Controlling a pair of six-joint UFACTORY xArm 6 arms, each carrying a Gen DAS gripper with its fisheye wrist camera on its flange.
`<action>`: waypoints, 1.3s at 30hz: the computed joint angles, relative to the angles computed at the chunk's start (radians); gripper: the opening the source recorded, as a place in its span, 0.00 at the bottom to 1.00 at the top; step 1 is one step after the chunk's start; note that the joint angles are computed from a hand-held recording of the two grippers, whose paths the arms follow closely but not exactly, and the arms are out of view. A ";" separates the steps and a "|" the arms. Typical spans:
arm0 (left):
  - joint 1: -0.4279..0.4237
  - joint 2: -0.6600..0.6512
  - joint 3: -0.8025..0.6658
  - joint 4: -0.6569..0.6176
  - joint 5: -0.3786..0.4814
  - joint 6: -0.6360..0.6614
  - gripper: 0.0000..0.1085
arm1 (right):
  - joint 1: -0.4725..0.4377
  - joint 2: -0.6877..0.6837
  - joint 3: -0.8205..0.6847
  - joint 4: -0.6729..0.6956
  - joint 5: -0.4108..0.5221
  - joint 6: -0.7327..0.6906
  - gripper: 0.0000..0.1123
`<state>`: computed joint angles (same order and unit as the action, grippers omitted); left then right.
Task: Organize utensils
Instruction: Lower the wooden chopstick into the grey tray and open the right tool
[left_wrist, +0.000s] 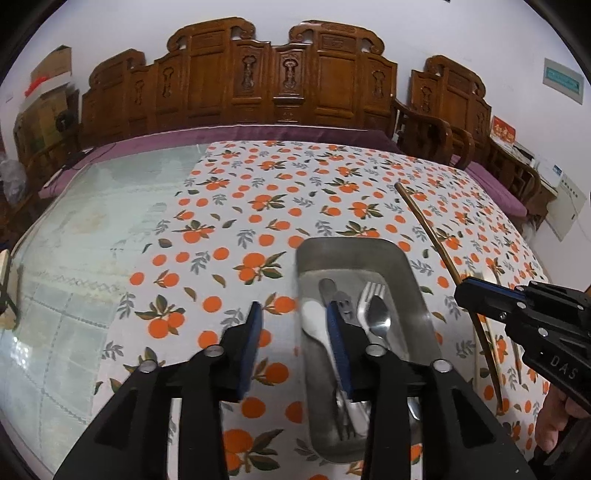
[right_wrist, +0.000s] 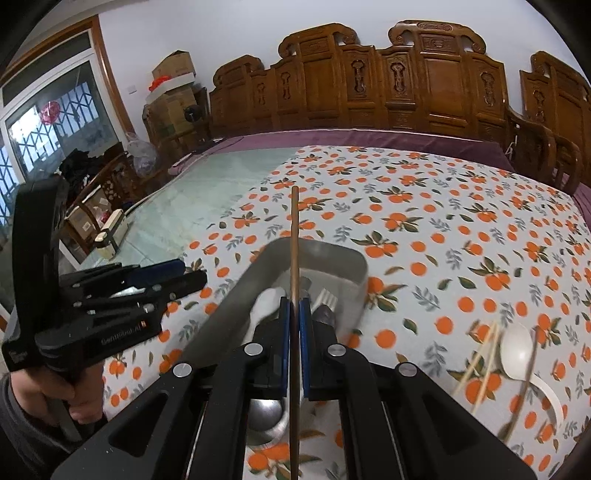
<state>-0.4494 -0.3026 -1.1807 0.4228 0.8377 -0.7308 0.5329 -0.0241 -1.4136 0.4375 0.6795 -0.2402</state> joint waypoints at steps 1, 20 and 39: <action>0.007 -0.002 0.002 0.002 -0.001 -0.002 0.47 | 0.003 0.008 -0.010 -0.001 0.000 0.005 0.06; 0.108 -0.066 0.058 -0.014 0.002 -0.002 0.79 | 0.068 0.181 -0.155 -0.091 -0.006 0.148 0.06; 0.090 -0.062 0.055 0.000 0.004 -0.006 0.82 | 0.071 0.147 -0.061 -0.078 0.002 0.135 0.07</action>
